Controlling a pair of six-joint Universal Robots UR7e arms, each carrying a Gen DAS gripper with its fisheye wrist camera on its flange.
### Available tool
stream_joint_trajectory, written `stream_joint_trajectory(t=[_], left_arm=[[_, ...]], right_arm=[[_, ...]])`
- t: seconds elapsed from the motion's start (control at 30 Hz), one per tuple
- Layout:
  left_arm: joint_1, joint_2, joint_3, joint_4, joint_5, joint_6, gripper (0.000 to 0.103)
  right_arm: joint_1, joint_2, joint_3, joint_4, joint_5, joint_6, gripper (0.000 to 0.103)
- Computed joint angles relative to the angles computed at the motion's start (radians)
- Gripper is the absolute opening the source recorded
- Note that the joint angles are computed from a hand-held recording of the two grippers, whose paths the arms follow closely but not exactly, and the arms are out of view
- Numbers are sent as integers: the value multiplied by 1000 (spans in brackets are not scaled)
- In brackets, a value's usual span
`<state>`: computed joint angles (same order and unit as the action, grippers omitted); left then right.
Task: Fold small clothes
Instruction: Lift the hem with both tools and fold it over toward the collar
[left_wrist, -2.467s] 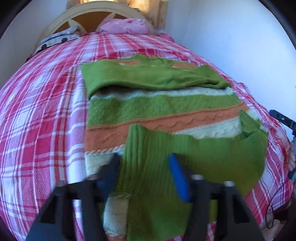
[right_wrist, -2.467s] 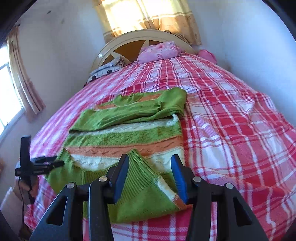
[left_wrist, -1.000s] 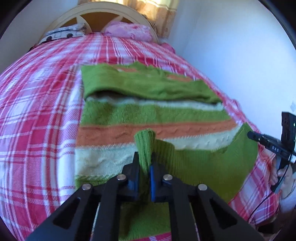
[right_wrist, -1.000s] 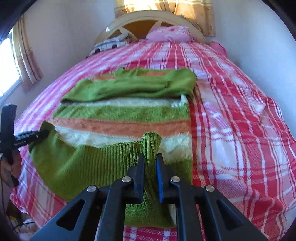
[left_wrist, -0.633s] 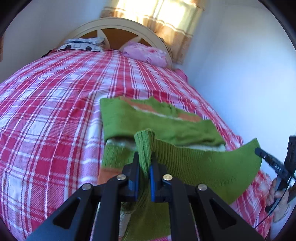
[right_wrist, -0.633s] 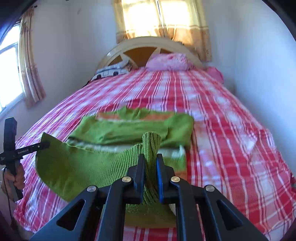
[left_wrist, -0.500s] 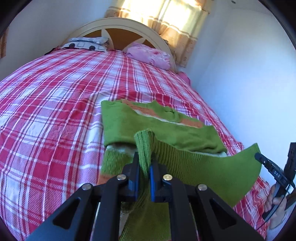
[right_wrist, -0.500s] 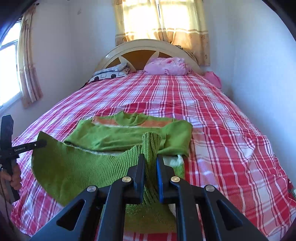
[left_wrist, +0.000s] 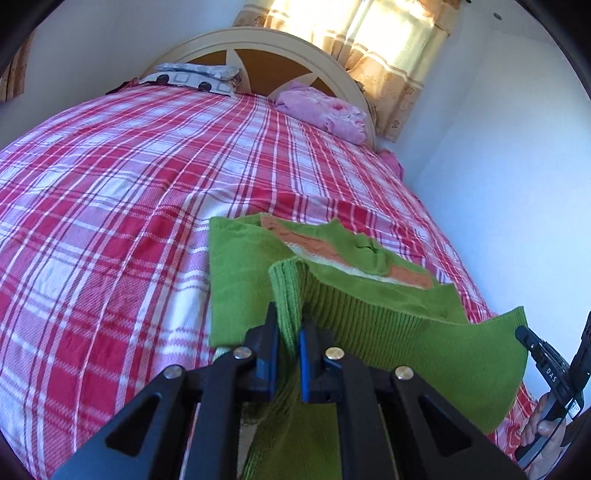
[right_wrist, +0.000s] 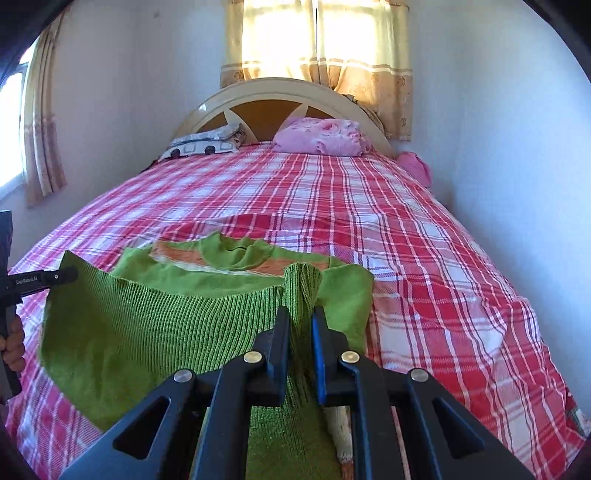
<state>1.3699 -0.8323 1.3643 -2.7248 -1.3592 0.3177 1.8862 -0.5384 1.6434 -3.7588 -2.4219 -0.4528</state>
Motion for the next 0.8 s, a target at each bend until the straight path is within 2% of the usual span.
stream_joint_trajectory(t=[0.23, 0.53, 0.73, 0.8], left_arm=[[-6, 89, -153, 49, 20, -24, 9], [-21, 250, -413, 107, 41, -31, 9], [-16, 404, -625, 141, 94, -18, 9], [-14, 456, -686, 162, 139, 3, 9]], right_arm=[[-25, 40, -127, 54, 13, -65, 11], [-85, 152, -423, 138, 37, -162, 11], [-141, 265, -629, 206, 35, -157, 11], [-159, 297, -678, 238, 12, -144, 11]])
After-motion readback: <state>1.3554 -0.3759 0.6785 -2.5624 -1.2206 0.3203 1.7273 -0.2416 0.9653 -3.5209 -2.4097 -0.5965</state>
